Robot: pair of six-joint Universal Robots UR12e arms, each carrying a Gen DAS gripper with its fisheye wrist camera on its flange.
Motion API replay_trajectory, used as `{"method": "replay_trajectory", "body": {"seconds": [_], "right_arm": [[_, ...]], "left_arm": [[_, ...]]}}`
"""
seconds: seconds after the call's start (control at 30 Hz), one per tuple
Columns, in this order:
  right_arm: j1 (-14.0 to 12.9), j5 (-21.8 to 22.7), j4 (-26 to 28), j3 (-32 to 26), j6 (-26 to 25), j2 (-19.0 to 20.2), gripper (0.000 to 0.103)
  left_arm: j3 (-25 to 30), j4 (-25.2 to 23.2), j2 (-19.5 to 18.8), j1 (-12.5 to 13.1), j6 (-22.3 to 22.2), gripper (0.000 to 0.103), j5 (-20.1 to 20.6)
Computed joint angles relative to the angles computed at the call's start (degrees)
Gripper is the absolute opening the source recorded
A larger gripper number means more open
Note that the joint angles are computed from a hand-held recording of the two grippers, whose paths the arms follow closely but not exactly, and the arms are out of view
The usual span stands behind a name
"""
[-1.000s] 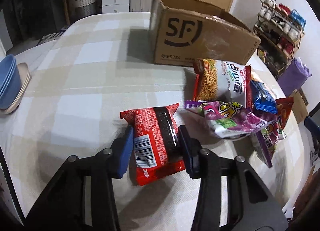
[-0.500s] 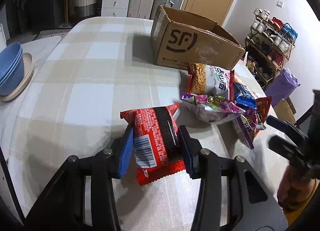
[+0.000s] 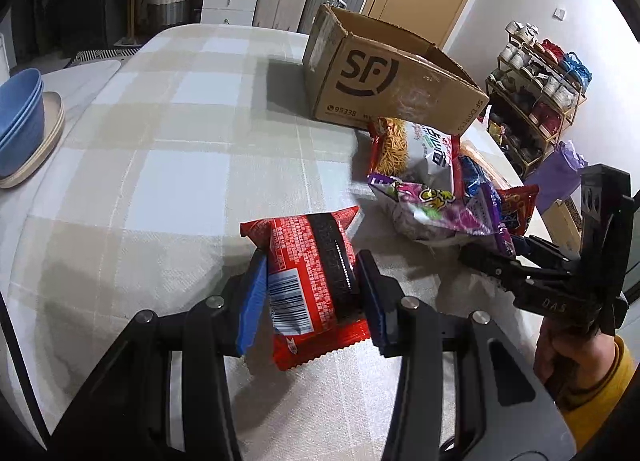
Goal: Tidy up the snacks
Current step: 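Grasp the red-and-black snack bag with the left tool while the right tool grasps the purple candy bag, then carry both bags into the cardboard box and open both tools to release them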
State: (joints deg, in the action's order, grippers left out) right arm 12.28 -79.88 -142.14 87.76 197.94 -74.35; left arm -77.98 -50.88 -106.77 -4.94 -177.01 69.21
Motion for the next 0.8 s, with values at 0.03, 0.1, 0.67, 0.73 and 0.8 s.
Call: {"method": "replay_trajectory", "body": {"seconds": [0.03,0.1,0.67,0.73,0.8], "right_arm": [[-0.07,0.28,-0.60,0.38,0.19,-0.19,0.056],[-0.25,1.14,-2.30,1.45,0.42,-0.77,0.054],[-0.85,5.43,-16.60,7.63,3.46,-7.09,0.052],[-0.79,5.21,-17.92,7.82,3.79,-7.62,0.052],[-0.79,5.09,-19.52,8.15,4.00,-8.26,0.051]], "left_arm": [[-0.04,-0.13,0.02,-0.04,0.11,0.040,0.11],[-0.18,-0.30,0.11,-0.05,0.07,0.040,0.20],[-1.26,2.57,2.57,-0.81,0.76,0.040,0.95],[-1.35,3.19,2.99,-1.02,0.97,0.040,0.98],[-1.35,3.79,3.40,-1.26,1.15,0.040,0.88]]}}
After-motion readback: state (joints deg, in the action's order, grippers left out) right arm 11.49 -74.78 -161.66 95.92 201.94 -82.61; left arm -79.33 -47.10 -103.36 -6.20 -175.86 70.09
